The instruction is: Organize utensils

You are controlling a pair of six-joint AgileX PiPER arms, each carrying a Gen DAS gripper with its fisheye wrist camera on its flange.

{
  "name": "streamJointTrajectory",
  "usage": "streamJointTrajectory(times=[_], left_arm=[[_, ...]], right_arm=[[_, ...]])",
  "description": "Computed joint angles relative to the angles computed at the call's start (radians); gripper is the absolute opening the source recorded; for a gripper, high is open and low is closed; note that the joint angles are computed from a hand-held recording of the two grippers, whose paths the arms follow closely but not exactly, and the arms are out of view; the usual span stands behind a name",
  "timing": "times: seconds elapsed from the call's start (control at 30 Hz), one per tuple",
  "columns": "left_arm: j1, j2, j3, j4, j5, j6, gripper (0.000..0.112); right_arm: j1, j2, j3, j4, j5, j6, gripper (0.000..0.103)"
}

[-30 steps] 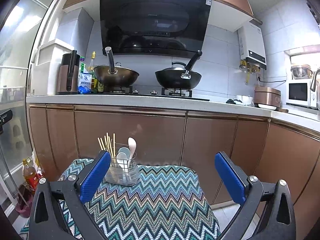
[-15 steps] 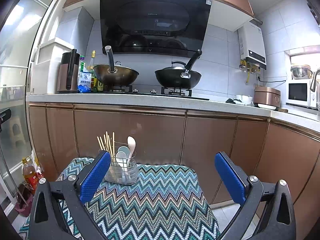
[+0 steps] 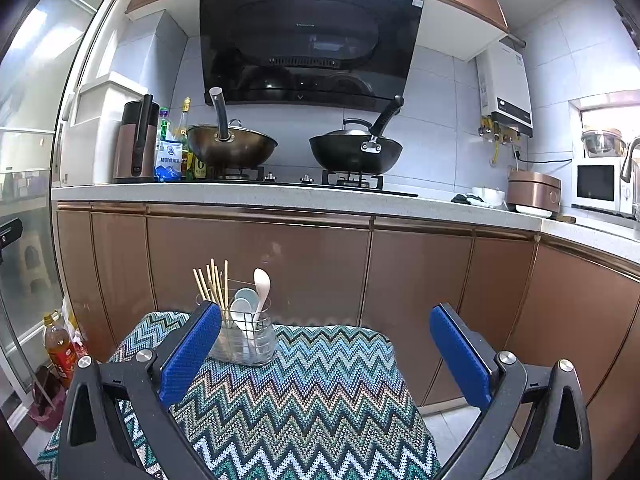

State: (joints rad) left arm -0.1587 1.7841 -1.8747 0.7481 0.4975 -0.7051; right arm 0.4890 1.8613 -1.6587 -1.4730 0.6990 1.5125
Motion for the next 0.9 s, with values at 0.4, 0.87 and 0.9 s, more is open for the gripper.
streamJointTrajectory(times=[0.4, 0.87, 0.9], left_arm=[[0.008, 0.001, 0.000, -0.054, -0.004, 0.029, 0.076], [0.026, 0.010, -0.012, -0.112, 0.004, 0.056, 0.076], [0.025, 0.010, -0.012, -0.110, 0.005, 0.055, 0.076]], right_arm=[[0.000, 0.002, -0.002, 0.003, 0.000, -0.004, 0.102], [0.000, -0.002, 0.008, -0.001, -0.003, 0.002, 0.102], [0.000, -0.002, 0.009, -0.004, -0.002, 0.004, 0.102]])
